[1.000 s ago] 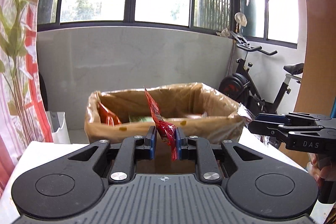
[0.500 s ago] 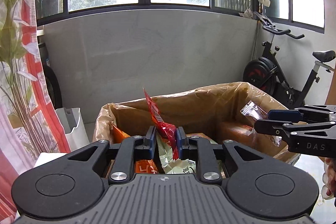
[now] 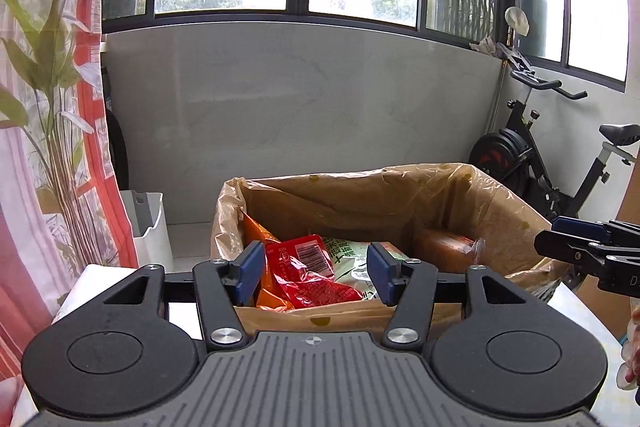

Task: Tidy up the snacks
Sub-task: 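Lift both open tools out of the box and move toward the table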

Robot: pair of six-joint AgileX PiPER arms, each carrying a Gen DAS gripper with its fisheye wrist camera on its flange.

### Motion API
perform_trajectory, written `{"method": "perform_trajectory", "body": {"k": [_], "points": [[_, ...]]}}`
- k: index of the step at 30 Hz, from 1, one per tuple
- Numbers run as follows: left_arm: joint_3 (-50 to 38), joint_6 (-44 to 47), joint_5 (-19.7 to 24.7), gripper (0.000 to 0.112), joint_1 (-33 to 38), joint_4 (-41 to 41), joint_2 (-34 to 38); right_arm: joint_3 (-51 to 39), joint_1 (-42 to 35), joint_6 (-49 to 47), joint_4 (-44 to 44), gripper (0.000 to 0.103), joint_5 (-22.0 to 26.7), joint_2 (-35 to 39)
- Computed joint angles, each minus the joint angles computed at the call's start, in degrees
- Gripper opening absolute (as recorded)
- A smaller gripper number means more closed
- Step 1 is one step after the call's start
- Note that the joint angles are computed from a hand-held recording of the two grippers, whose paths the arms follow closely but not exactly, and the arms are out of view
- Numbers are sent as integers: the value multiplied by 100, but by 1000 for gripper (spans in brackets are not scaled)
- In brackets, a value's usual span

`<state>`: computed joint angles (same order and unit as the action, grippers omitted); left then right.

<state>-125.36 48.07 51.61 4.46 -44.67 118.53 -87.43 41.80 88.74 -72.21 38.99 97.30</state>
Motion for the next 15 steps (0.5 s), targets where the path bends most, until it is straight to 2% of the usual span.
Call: {"method": "perform_trajectory", "body": {"k": [8,12,15], "points": [[2470,1610,-479,59,354,-1457,-1243,1147,765,1439,-1346,59,820,-486],[3437,2039,-739,58,436,-1871,-1653,1689,1086,1979,-1617,59,1220,-642],[3974,2328,-891,58,477,-2113,-1850,1983,1186,2204,-1519,59,1304,-668]]}}
